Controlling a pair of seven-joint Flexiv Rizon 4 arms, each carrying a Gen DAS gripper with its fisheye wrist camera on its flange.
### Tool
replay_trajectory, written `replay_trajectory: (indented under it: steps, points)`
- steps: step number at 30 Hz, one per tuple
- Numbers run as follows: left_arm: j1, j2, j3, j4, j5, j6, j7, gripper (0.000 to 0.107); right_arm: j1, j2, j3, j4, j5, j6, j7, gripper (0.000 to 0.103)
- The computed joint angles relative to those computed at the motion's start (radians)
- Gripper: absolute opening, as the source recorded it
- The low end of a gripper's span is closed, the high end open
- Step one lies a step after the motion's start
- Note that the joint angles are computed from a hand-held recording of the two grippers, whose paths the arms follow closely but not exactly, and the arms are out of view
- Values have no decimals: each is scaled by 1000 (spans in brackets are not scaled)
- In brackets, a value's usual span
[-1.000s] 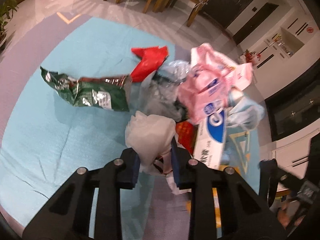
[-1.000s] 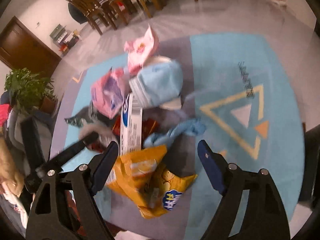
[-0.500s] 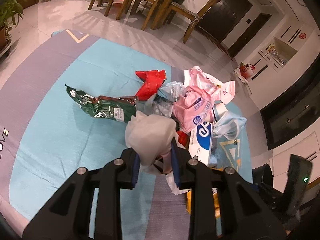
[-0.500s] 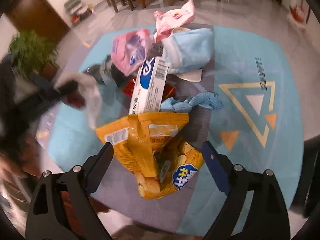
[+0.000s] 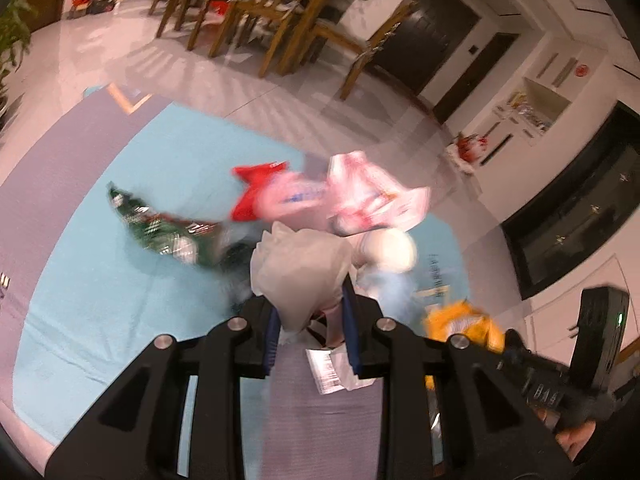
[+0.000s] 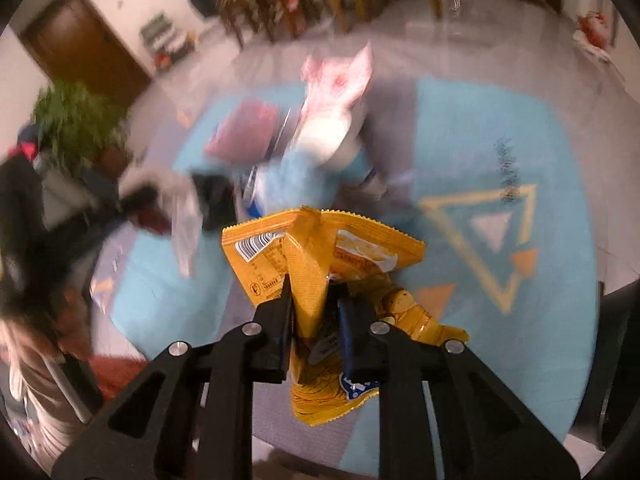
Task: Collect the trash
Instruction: 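Carry the white bag and yellow chip bag over the black trash bin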
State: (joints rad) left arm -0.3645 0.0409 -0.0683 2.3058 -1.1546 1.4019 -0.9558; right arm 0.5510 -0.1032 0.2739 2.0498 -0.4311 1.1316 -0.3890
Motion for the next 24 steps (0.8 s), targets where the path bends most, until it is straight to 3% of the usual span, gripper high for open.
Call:
replay_trajectory:
  steps: [4,7,10,12,14,24]
  points:
    - [-60,-2,-46,-54,-54,27,57,27,-82,145,-43,117,-233,43,268,20]
    - [-117,-40,-92,-122,-102,25,105,27,-169,249,-19,170,-330,-72,406,20]
    - [-151,-99,-132,-198,-117,2,128,27,-240,349,4,237,-319,-126,468,20]
    - [-166,-156,-160,-254,-18,10,77,27,-274,403,19,272,-299,-167,483,20]
    - [-176,-199,-194,-296,12,15,79,27,-311,470,30,310,-274,-210,493,20]
    - [-185,-448,-297,-546,353,-133,-113,28,-413,689,67,453,-120,-367,585,21]
